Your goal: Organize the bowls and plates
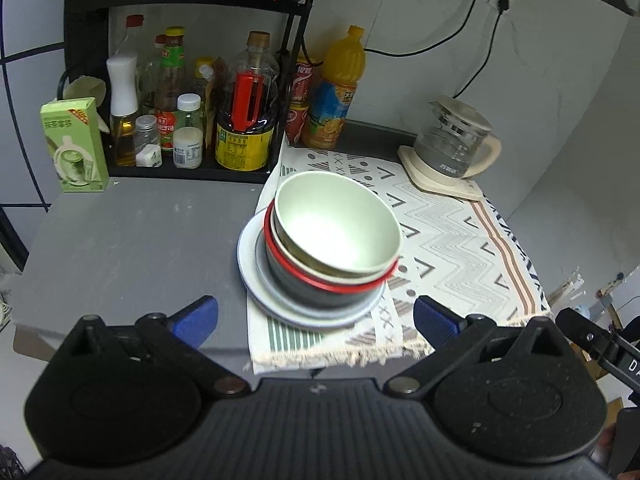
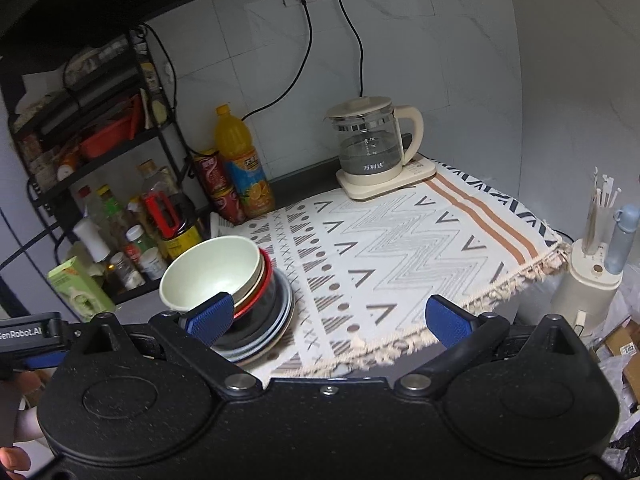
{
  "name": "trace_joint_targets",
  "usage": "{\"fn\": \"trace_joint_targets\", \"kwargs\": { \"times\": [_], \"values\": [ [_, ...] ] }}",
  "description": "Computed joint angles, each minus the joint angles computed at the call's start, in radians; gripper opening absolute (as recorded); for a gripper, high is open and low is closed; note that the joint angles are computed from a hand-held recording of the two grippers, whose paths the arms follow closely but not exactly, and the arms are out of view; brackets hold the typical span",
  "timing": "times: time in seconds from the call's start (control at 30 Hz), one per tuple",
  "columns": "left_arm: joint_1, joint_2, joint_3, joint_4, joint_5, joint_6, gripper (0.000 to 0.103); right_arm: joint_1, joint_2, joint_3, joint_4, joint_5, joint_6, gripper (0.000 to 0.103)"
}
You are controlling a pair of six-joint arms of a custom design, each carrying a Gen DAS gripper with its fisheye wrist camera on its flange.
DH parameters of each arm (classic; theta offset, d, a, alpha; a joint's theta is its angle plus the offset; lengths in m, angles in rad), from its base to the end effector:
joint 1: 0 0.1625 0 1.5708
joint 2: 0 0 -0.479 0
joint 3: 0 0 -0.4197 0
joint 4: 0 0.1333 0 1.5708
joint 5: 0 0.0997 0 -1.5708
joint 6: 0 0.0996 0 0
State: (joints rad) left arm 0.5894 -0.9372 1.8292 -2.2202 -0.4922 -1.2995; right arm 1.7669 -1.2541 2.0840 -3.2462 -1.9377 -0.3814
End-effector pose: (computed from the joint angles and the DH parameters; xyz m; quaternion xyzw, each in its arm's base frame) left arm -0.4030 -0.5354 0.1522 -0.0735 0.8509 -0.4200 0.3070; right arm 0.2064 -0.5383 0.3209 0.1836 -0.8809 0.3863 0.2030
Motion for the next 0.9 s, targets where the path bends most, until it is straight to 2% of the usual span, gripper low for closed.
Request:
{"fn": "trace_joint_targets", "kwargs": {
  "times": [0.17, 0.3, 0.43, 0.63, 0.73, 0.9],
  "values": [
    [-0.045, -0.009, 0.011, 0.106, -0.013, -0.094, 0.103, -0.001, -0.053, 0.052, 0.003, -0.009, -0.003, 0.103],
    [-0.081, -0.020, 0.031, 0.147, -0.018, -0.140, 0.103, 0.008, -0.086, 0.084, 0.010, -0.037, -0.026, 0.103],
    [-0.114, -0.029, 0.046, 0.209, -0.017, -0.199, 0.103, 0.010, -0.122, 0.116, 0.009, -0.034, -0.032, 0.103],
    [-0.151, -0.046, 0.072, 0.257, -0.020, -0.234, 0.103, 0.016, -0.156, 0.147, 0.014, -0.029, -0.038, 0.103],
    [-0.165, -0.055, 0.079, 0.285, -0.020, -0.257, 0.103, 0.032, -0.151, 0.155, -0.002, -0.071, -0.065, 0.103],
    [-0.190, -0.072, 0.092, 0.350, -0.009, -0.323, 0.103, 0.032, -0.175, 0.178, 0.014, -0.045, -0.063, 0.103]
  ]
}}
